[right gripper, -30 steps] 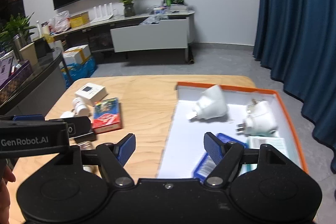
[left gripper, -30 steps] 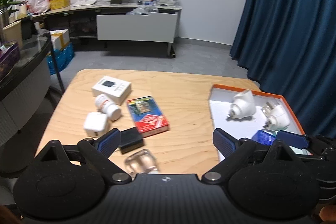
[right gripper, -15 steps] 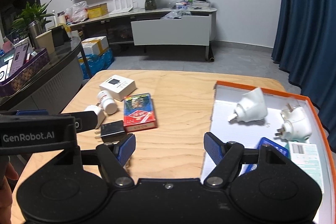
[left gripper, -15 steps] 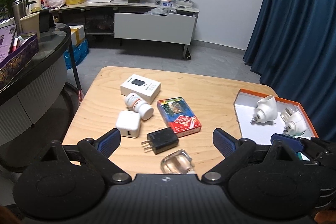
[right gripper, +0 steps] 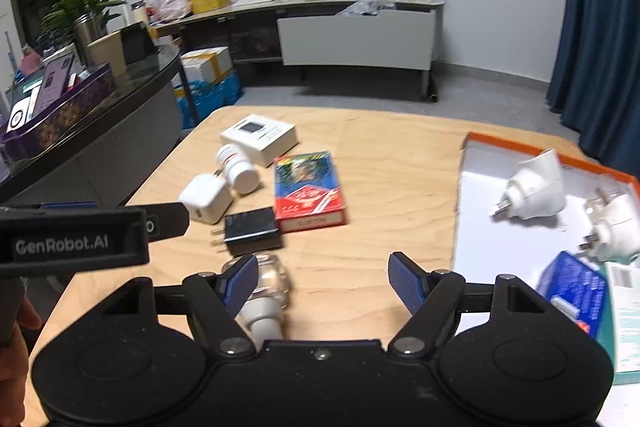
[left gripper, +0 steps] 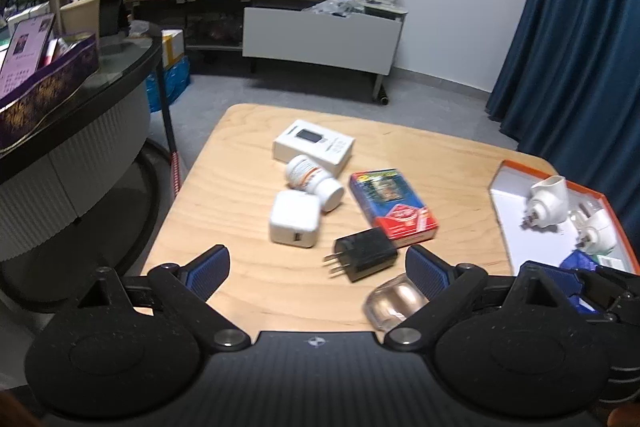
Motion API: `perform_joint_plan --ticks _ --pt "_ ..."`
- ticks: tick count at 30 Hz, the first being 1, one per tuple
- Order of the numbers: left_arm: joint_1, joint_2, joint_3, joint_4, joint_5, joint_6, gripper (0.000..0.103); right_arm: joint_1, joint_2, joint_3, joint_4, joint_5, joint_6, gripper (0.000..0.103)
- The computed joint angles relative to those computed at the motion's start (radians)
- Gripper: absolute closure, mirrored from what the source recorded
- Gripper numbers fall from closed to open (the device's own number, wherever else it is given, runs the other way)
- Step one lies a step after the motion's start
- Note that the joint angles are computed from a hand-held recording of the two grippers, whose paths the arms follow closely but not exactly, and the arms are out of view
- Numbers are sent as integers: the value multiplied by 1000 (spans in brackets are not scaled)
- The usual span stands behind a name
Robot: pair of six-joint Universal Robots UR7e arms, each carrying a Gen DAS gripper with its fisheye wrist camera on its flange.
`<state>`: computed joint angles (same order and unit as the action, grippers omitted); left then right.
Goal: Organize rigid objects
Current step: 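Move both open grippers back toward the objects left on the table, then grasp the clear glass bottle with right gripper while left grasps the white charger cube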
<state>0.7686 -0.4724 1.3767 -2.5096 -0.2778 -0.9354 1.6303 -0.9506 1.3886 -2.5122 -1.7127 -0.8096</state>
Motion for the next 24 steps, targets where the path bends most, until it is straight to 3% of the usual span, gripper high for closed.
perform_joint_plan --ticks 12,24 --pt "32 -39 45 30 -3 -41 6 0 32 1 66 7 -29 16" --pt "96 -1 -18 -102 -31 171 6 0 69 -25 86 18 -16 17"
